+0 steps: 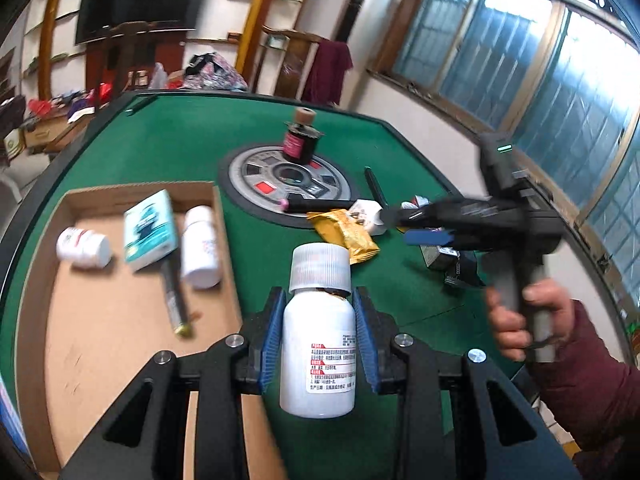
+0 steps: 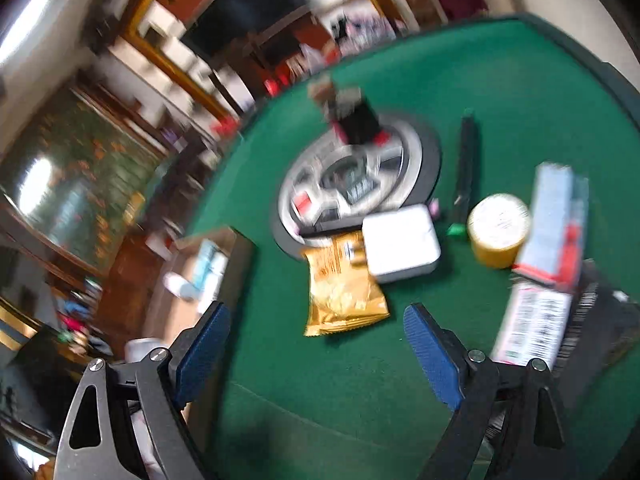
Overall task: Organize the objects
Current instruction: 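Grasp the yellow cracker packet with right gripper while left gripper holds the bottle, then lower bottle and cracker packet into the cardboard box and open both grippers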
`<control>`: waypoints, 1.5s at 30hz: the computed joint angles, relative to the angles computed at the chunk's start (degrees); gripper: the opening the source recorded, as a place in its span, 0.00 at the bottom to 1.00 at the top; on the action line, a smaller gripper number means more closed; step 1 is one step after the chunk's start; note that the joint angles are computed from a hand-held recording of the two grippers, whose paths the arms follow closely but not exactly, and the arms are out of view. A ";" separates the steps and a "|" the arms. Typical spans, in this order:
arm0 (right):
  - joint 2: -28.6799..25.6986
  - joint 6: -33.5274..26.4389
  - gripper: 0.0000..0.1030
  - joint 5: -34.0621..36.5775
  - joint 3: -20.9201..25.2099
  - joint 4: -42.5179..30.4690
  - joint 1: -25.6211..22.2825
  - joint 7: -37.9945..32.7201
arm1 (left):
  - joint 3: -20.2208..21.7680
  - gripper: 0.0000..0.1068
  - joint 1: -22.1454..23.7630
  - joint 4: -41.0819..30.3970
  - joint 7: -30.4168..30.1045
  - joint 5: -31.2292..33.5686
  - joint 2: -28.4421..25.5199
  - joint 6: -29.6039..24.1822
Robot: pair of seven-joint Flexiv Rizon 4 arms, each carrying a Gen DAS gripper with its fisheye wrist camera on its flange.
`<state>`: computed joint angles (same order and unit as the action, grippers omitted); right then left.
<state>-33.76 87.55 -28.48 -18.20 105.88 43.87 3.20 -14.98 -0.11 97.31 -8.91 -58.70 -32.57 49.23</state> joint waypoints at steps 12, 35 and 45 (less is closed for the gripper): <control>-8.62 -36.16 0.73 -2.22 15.61 -22.44 -10.14 -11.50 | 1.69 0.31 5.21 -0.20 0.33 -5.38 -1.14 -3.68; -10.95 -20.79 0.48 -3.61 19.95 -29.17 -10.39 -13.64 | 5.28 0.31 3.84 -14.82 -18.03 12.54 -10.40 -0.35; -30.54 -32.42 0.48 10.04 30.84 -62.39 -10.59 -32.06 | 6.89 0.31 2.36 -38.18 -36.68 28.81 -24.35 -8.13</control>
